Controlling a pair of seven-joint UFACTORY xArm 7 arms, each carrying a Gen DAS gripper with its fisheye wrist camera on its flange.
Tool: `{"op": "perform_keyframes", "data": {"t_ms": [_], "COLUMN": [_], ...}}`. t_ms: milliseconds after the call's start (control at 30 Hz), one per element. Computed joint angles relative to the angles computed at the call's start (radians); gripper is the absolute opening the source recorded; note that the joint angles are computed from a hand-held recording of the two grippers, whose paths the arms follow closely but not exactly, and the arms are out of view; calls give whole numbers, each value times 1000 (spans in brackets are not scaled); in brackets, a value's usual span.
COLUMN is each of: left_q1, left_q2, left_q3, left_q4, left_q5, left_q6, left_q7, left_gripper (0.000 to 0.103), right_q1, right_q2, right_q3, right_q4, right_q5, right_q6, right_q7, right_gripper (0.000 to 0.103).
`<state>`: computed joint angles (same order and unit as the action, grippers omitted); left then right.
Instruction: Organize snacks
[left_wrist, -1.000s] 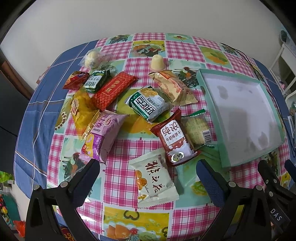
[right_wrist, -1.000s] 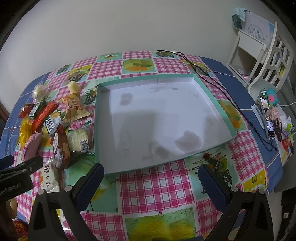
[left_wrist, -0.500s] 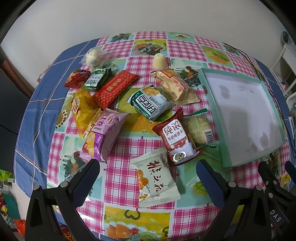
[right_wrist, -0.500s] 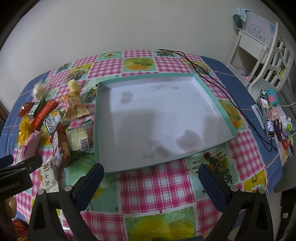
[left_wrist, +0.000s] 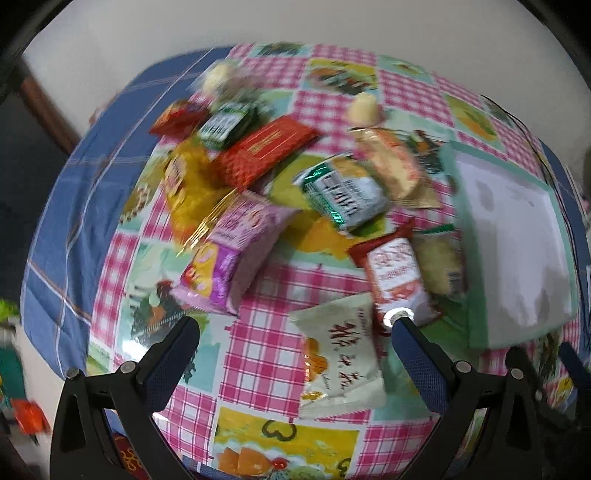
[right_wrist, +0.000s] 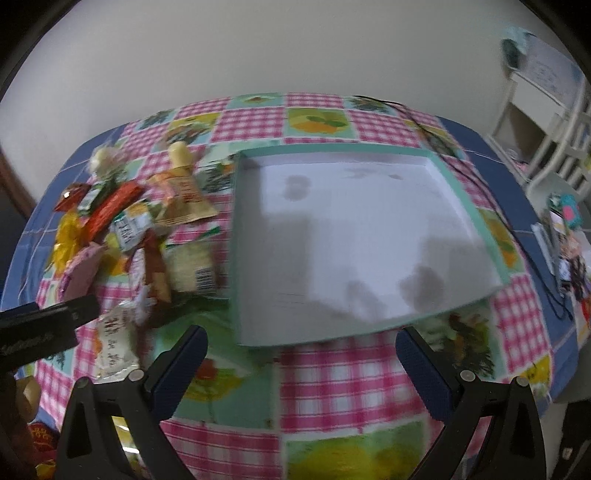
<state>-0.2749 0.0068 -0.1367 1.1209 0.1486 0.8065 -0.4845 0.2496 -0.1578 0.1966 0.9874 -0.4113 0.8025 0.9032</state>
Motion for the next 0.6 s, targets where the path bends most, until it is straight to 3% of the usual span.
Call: {"op": "perform_keyframes", "data": {"t_ms": [233, 500, 600], "left_q1": [31, 54, 73], "left_q2": [37, 68, 92], "left_q3": [25, 38, 47], "left_q4": [19, 30, 48], "left_q5": [-100, -122, -149], "left_q6": [69, 47, 9], "left_q7": [-16, -21, 38], "left_gripper": [103, 103, 103], "right_q1": [28, 89, 117], "right_q2": [97, 237, 283], "right_q3": [-14, -24, -32], "right_q4": [57, 194, 244], "right_q5": [85, 64, 49], "right_q6": [-91, -73, -55], "right_q7": [-55, -135, -155], "right_gripper": [103, 103, 102]}}
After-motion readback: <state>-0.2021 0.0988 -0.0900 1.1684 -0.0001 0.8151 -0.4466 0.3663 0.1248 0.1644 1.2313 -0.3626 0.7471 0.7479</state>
